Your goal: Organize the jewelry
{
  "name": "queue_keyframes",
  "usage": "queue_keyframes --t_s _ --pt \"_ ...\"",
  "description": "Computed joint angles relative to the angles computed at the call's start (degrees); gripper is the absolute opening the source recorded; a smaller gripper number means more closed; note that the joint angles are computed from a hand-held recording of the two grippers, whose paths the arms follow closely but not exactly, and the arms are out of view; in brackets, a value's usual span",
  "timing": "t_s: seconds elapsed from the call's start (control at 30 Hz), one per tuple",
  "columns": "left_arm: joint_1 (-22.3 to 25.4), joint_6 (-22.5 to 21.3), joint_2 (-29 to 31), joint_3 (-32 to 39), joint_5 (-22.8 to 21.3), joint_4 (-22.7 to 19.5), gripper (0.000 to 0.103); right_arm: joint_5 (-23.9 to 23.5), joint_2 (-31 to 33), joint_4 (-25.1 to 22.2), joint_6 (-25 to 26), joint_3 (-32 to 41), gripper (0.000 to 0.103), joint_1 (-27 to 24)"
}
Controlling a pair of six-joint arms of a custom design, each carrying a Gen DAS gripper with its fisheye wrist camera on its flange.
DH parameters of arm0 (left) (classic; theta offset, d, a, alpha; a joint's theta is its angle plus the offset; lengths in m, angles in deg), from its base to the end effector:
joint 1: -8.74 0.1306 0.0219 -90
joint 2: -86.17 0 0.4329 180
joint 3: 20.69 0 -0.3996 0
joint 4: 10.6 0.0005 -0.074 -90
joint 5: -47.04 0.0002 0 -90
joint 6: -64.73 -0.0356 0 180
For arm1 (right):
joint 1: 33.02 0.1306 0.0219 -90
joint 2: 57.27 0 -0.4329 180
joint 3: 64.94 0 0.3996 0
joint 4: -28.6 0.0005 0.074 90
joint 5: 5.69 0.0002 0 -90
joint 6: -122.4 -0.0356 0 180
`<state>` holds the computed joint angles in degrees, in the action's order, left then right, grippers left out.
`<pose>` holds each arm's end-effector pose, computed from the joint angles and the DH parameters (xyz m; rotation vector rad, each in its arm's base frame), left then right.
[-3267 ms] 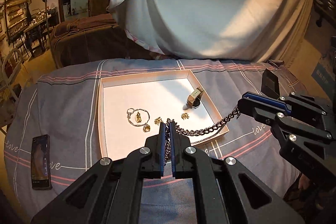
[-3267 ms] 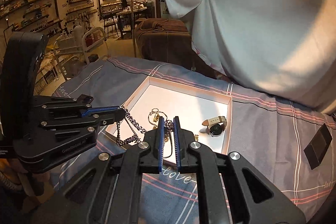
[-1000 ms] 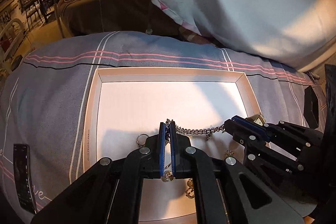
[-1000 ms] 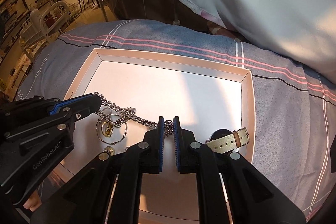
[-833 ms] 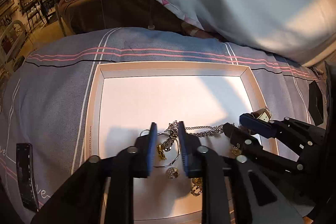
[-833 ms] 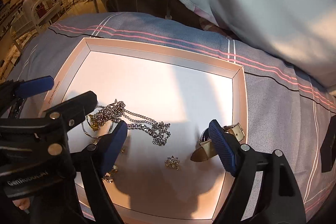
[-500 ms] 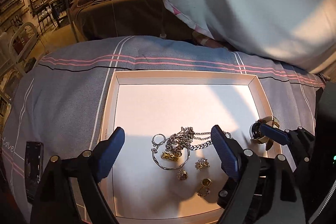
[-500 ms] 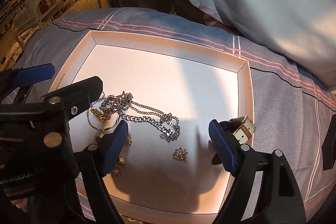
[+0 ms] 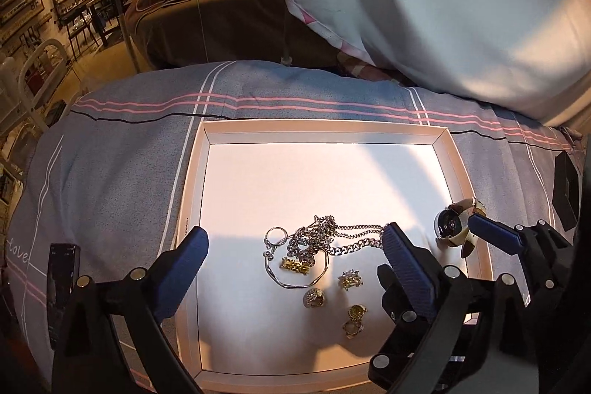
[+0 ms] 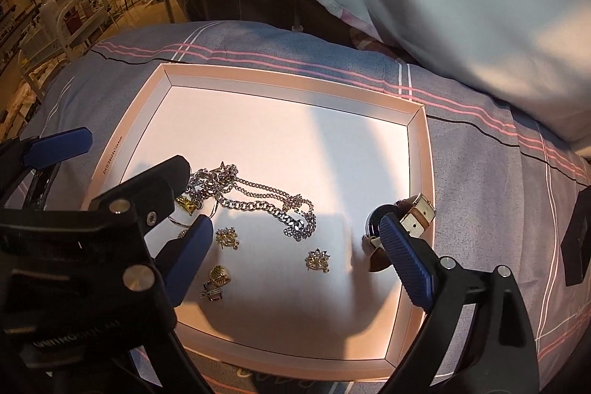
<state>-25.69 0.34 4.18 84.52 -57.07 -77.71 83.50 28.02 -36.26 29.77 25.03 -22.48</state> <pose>0.4442 -0.2946 0.5154 0.1122 2.5656 -0.0701 0.4315 0.0803 0.4995 -0.1859 2.6178 0.0986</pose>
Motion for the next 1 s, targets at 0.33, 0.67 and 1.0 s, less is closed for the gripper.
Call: queue_keyframes --t_s 0.33,0.67,1.0 --pt "-0.3 0.3 -1.6 -2.0 -0.8 -0.1 0.094 0.7 -1.1 -0.3 -0.3 -0.9 0.091 0.6" --pt "-0.7 0.6 -2.1 -2.4 -1.1 -0.2 0.094 0.9 -1.5 -0.4 0.1 -0.8 0.091 0.3" --pt "-0.9 0.6 -2.3 -2.3 -1.6 -0.6 0.095 0.7 -1.7 -0.4 0.2 -0.9 0.091 0.3"
